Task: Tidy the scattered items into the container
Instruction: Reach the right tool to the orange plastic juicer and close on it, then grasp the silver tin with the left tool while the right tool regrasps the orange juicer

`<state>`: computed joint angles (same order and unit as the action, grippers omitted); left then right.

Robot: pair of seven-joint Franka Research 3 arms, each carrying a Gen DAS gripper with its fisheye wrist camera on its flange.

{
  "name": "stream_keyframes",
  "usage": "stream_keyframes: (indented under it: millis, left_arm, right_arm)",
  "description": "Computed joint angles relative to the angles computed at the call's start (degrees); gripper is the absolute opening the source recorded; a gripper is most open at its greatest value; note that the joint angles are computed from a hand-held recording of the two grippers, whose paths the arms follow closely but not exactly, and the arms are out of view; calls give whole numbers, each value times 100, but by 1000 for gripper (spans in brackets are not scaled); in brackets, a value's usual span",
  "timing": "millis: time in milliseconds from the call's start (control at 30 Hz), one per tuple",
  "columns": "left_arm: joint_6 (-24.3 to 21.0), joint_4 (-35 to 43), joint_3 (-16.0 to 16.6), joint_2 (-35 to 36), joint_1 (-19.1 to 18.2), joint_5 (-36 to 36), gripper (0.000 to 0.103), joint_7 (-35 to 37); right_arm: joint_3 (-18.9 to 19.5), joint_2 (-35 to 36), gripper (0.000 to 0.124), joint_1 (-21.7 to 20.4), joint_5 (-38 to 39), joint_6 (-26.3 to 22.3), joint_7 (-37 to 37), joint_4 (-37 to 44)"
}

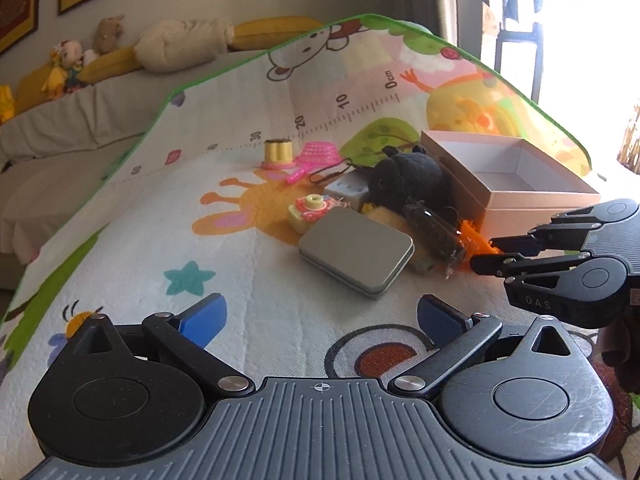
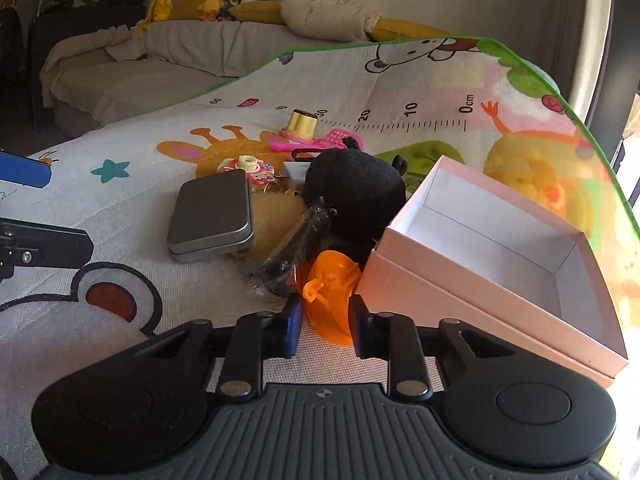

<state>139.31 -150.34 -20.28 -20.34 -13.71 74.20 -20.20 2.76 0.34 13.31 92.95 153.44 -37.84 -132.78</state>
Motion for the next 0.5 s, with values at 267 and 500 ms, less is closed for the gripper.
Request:
stream_keyframes:
  millis: [267,500]
  left_arm:
    - [754,762,510,1009,361,838,103,1088]
    - [1150,1306,810,1744,508,1121,103,1500]
  right_arm:
    - [-460,-578,11,-482,-750,-592,537,-562]
    - [-707,-618,43,-850,-771,-519,986,-579]
